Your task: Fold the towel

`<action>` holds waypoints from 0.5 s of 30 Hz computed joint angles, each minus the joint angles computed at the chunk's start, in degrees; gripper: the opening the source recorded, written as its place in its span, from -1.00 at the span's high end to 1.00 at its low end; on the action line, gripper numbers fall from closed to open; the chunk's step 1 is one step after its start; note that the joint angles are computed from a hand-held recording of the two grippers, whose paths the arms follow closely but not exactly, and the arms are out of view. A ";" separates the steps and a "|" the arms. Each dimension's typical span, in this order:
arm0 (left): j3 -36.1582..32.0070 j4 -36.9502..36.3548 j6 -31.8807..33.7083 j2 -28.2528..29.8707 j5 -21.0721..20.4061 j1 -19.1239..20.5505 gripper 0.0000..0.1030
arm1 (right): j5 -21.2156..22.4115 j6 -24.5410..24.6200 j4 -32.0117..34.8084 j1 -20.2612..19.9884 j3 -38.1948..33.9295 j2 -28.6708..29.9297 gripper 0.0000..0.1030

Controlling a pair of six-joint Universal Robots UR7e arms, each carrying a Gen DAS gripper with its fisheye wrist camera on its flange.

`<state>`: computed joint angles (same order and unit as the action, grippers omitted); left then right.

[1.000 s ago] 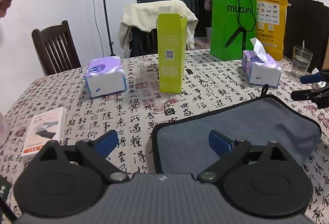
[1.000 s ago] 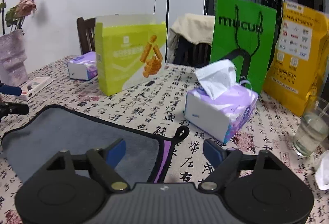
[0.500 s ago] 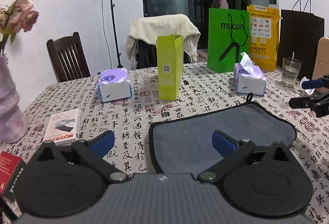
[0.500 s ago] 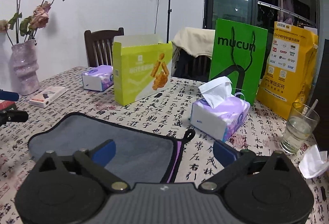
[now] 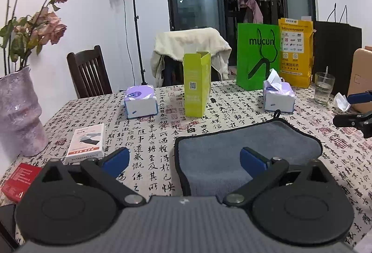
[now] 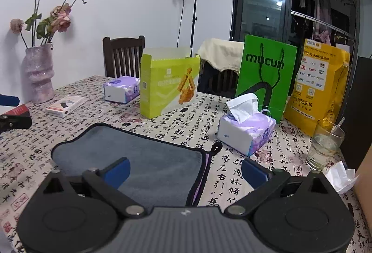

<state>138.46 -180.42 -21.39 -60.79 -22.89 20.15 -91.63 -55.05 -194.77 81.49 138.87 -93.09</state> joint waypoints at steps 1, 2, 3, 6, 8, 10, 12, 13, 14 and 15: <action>0.68 0.84 -1.45 -0.56 0.16 -0.57 -1.00 | 0.41 -0.05 -0.20 -0.02 0.67 -0.77 -0.99; 1.25 2.08 -3.11 -1.17 0.26 -1.08 -1.00 | 0.84 -0.12 -0.43 -0.07 1.26 -1.41 -0.99; 1.66 3.02 -4.45 -1.61 0.34 -1.49 -1.00 | 1.18 -0.11 -0.57 -0.07 1.83 -2.07 -0.99; 3.19 6.53 -8.69 -3.37 0.83 -3.21 -1.00 | 2.23 0.54 0.26 -0.12 3.45 -4.66 -0.99; 4.39 8.20 -10.57 -4.47 1.35 -4.66 -1.00 | 2.72 0.87 0.89 -0.05 4.24 -6.11 -1.00; 5.52 10.36 -12.50 -5.70 1.68 -6.13 -1.00 | 3.20 1.00 1.12 -0.06 5.33 -7.60 -1.00; 6.44 13.57 -15.61 -7.15 2.01 -7.61 -1.00 | 3.71 1.19 1.33 -0.30 6.51 -9.07 -1.00; 6.75 15.24 -17.12 -7.85 2.08 -8.26 -1.00 | 4.02 1.33 1.75 -0.54 7.07 -9.91 -1.00; 7.08 17.24 -18.86 -8.67 2.19 -8.99 -1.00 | 4.28 1.44 2.01 -0.78 7.59 -10.57 -1.00; 7.34 19.00 -20.43 -9.35 2.30 -9.63 -1.00 | 4.59 1.54 2.38 -1.05 8.16 -11.43 -1.00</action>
